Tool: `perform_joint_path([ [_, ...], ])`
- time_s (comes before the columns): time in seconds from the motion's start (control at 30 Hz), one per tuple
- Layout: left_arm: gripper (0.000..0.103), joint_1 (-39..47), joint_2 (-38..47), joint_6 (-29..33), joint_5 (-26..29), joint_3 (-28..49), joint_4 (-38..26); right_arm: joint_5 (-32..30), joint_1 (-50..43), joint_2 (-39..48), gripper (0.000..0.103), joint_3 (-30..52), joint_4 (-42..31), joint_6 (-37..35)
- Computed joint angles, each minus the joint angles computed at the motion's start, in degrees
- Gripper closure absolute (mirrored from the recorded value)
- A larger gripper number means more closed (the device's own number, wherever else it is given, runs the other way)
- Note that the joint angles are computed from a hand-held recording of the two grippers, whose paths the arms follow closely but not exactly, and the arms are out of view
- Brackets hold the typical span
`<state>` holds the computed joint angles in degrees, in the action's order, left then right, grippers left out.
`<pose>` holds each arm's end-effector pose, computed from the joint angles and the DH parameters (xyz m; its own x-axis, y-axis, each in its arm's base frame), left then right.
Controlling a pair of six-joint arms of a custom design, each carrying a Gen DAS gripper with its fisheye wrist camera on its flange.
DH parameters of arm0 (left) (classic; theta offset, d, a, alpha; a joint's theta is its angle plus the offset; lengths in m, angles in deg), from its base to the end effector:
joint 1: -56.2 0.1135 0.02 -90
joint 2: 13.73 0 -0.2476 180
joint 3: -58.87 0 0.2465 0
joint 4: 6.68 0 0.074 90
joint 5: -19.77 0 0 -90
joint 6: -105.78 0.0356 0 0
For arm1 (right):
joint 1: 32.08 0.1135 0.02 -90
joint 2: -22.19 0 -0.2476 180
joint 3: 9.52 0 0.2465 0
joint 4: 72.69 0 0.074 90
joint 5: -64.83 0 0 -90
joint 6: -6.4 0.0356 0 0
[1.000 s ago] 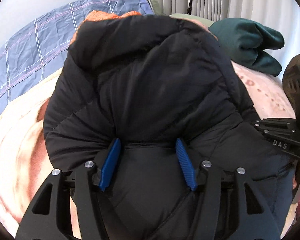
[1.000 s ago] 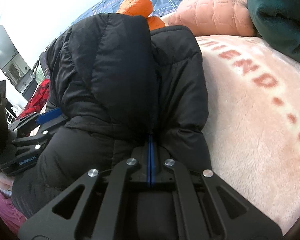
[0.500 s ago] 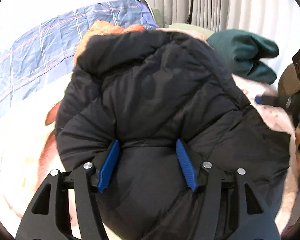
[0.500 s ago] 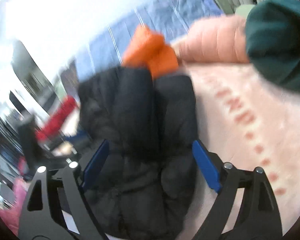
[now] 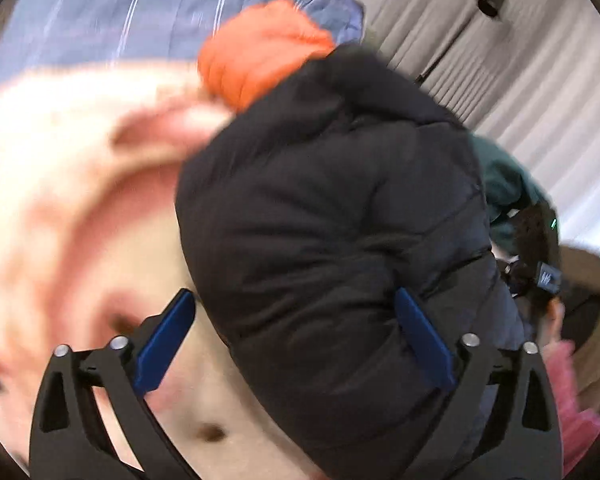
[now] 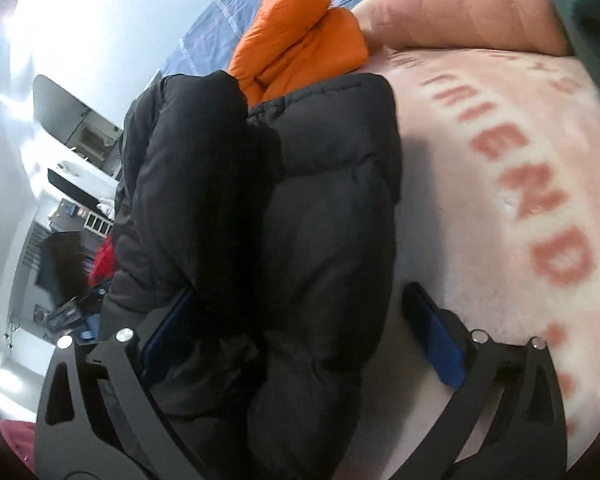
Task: Fold large clothes
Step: 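Lift the black jacket bundle with both grippers toward the orange jacket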
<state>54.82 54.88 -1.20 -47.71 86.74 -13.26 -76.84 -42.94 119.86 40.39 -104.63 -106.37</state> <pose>0.1885 -0.0182 0.1046 -0.7852 -0.2509 -0.5661 0.0549 0.8824 -0.4673 0.2370 -0.0170 0.0819 -0.8829 -0.0750 -0.4636 -0.3932 0.6577 0.6425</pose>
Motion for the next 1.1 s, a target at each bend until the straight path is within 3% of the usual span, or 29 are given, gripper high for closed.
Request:
perform_joint_path([
  [0.13, 0.001, 6.53, 13.77, -2.01, 13.95, 0.57, 10.8, -4.78, -0.19, 3.82, 0.002, 4.72, -9.43, -7.68],
  [0.27, 0.001, 7.44, 20.46, -2.71, 18.6, 2.4, 15.7, -7.04, 1.38, 8.1, 0.002, 7.52, -12.65, -9.98],
  [0.37, 0.001, 6.75, 26.12, -3.99, 19.85, 4.02, 20.2, -4.95, 5.16, 8.72, 0.002, 8.13, -7.14, -3.18],
  [0.4, 0.001, 5.62, 27.1, -4.77, 18.94, 4.31, 21.74, -5.0, 6.44, 8.21, 0.01, 7.63, -5.11, -1.2],
  [0.43, 0.001, 4.8, 27.11, -5.26, 17.91, 4.43, 22.03, -6.04, 7.06, 8.53, 0.03, 7.78, -4.87, -0.96],
  [0.47, 0.001, 4.22, 26.69, -5.55, 16.96, 4.48, 21.95, -7.98, 7.35, 9.72, 0.036, 8.58, -5.78, -1.15],
  [0.53, 0.016, 1.85, 24.97, -6.11, 14.15, 4.17, 22.88, -8.8, 7.11, 9.26, 0.057, 7.64, -4.28, 0.52],
  [0.57, 0.028, 0.9, 21.73, -5.57, 12.72, 3.28, 22.11, -9.02, 6.94, 8.62, 0.06, 7.09, -3.67, 1.19],
  [0.6, 0.037, 0.14, 18.6, -4.82, 11.7, 3.11, 20.12, -9.47, 6.54, 7.77, 0.066, 6.53, -3.62, 1.61],
  [0.67, 0.043, -1.72, 10.32, -4.32, 9.61, 3.93, 14.01, -11.44, 5.71, 3.19, 0.069, 4.33, -3.27, 2.16],
  [0.77, 0.043, -5.24, -1.8, -3.11, 5.45, 8.41, 3.05, -16.07, 4.69, -7.68, 0.07, 3.09, -5.01, 3.37],
  [0.83, 0.042, -6.78, -5.79, -1.68, 2.74, 15.78, -5.78, -17.66, 3.86, -14.63, 0.069, 6.42, -5.71, 7.81],
  [0.9, 0.037, -7.68, -2.52, 0.65, -0.36, 30.18, -15.92, -17.67, 4.58, -16.87, 0.067, 12.02, -2.15, 15.46],
  [0.93, 0.035, -8.39, 0.99, 1.72, -3.45, 37.38, -16.68, -17.07, 5.27, -15.43, 0.067, 17.52, 0.07, 20.51],
  [1.1, 0.027, -8.27, 23.58, 6.33, -12.95, 73.37, -29.61, -11.17, 8.81, 1.32, 0.065, 44.15, 7.13, 37.19],
])
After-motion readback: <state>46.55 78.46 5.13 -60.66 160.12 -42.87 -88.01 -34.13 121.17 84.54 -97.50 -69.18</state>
